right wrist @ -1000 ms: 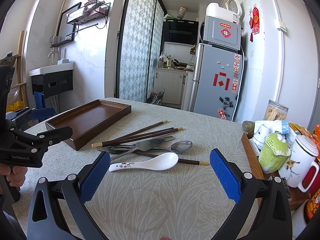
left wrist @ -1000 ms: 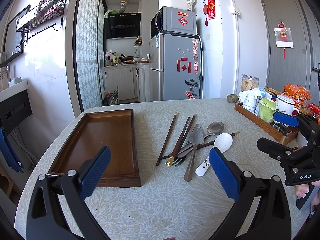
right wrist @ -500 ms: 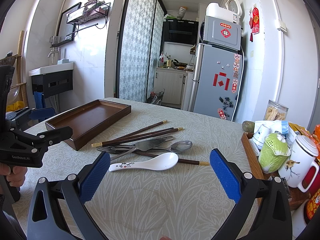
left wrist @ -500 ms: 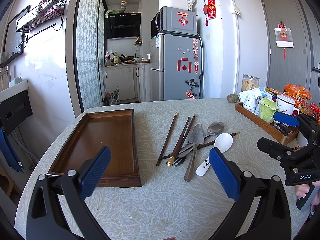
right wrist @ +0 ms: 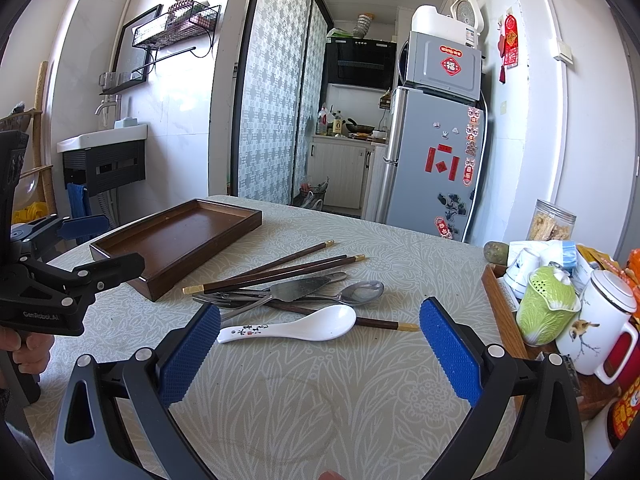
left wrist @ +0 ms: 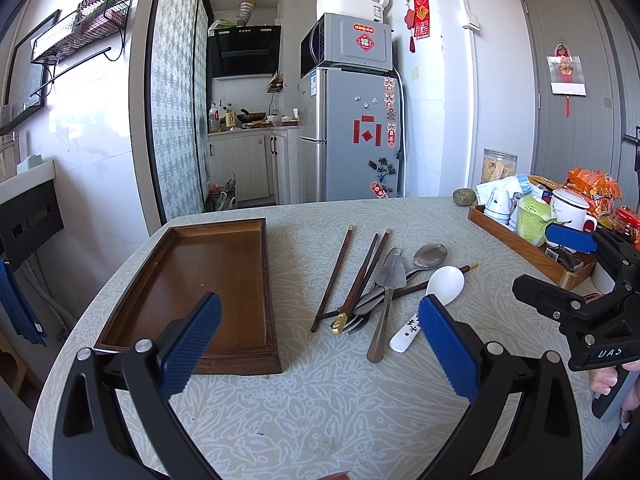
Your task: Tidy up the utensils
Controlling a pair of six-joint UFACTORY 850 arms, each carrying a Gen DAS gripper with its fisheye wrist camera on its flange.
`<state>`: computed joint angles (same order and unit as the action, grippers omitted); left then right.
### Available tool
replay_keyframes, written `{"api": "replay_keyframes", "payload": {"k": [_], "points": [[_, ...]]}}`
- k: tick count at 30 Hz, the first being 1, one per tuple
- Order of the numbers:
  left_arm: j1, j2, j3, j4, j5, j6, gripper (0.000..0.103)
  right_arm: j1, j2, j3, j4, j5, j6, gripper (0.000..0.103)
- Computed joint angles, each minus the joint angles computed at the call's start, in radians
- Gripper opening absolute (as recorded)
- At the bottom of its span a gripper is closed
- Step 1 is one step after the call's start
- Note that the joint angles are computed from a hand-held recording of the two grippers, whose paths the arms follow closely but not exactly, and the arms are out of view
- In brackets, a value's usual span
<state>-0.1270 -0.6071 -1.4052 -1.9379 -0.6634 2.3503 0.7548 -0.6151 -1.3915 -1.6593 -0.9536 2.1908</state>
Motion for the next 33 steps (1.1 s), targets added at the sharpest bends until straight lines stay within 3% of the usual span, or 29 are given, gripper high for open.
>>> {"api": "replay_keyframes", "payload": {"k": [8,11,16,18,19,20,21,23,25,28,30,33], "points": [[0.0,-0.02,-0.02,0.029,0.004,-0.046,0.1,0.001,-0.015,-0.029,0.041,-0.003,-0.036,0.1],[0.006,-0.02,-0.021,0.051,-0.018,-0.062,0.1,-0.009,0.0,-0.005,0.032,0.035,-0.011,0.1],[0.016,-0.053,-0.095,0.322,-0.08,-0.258,0.1,-0.062,0.088,0.077,0.036,0.207,0.13,0.099],[0.015,-0.078,-0.143,0.453,-0.126,-0.34,0.1,-0.099,0.122,0.1,0.065,0.305,0.149,0.091],[0.012,-0.096,-0.176,0.533,-0.161,-0.384,0.1,-0.123,0.133,0.108,0.073,0.373,0.166,0.081],[0.006,-0.11,-0.205,0.597,-0.189,-0.415,0.093,-0.152,0.143,0.117,0.061,0.458,0.21,0.071],[-0.003,-0.126,-0.234,0.664,-0.215,-0.451,0.077,-0.182,0.145,0.121,0.046,0.539,0.256,0.069],[-0.026,-0.165,-0.306,0.802,-0.264,-0.535,0.064,-0.218,0.124,0.1,0.086,0.638,0.249,0.061],[-0.051,-0.186,-0.338,0.868,-0.269,-0.551,0.058,-0.239,0.096,0.068,0.206,0.675,0.133,0.056],[-0.085,-0.21,-0.374,0.95,-0.223,-0.579,0.049,-0.265,0.07,0.048,0.2,0.722,0.162,0.046],[-0.1,-0.234,-0.412,0.995,-0.217,-0.623,0.047,-0.275,0.062,0.042,0.152,0.741,0.22,0.043],[-0.118,-0.264,-0.458,1.051,-0.211,-0.677,0.047,-0.289,0.047,0.02,0.205,0.763,0.159,0.043]]}}
